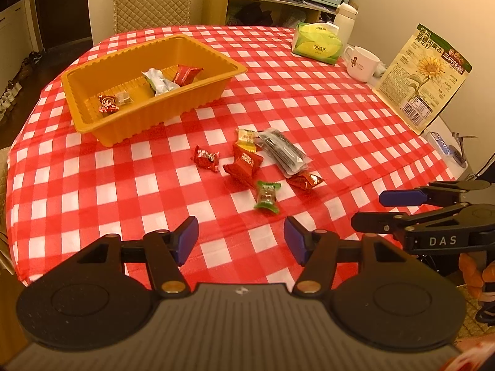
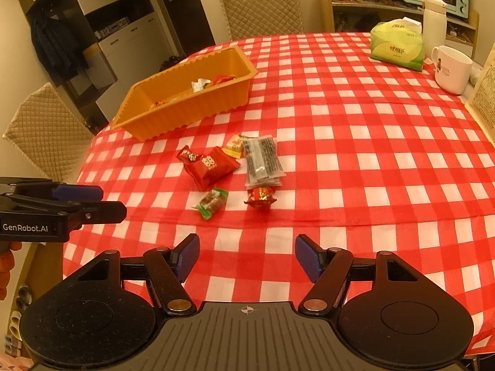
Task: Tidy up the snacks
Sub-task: 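Move both grippers back toward the snacks left on the tablecloth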
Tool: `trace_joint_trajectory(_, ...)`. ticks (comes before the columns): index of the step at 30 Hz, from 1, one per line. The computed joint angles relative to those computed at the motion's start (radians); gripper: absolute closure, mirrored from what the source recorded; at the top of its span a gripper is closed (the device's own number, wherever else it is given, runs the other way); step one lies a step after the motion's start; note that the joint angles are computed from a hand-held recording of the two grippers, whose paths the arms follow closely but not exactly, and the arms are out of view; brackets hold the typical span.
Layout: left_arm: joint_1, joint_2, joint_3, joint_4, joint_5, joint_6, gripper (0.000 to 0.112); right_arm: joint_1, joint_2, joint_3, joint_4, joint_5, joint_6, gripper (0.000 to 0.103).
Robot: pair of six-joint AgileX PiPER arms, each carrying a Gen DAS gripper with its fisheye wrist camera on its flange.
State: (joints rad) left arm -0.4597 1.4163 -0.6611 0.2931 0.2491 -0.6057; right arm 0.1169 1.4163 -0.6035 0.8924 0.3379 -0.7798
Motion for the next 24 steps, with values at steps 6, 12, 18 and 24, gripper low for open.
trace_joint_trajectory(6,-0.020,0.011,0.014,0.082,-0.010,-0.105,0.054,0.001,0.030,-0.012,0.045,-0.017,-0.077,0.035)
trace_joint_trajectory(12,0.008,0.025,0.021,0.129,-0.018,-0.153,0.054,0.003,0.097,-0.063,0.096,-0.041,-0.152,0.048)
trace_joint_trajectory(18,0.051,0.048,0.012,0.138,-0.030,-0.139,0.054,0.009,0.180,-0.126,0.136,-0.060,-0.198,0.059)
trace_joint_trajectory(24,0.095,0.084,0.000,0.033,-0.046,-0.005,0.054,0.027,0.274,-0.194,0.156,-0.077,-0.224,0.066)
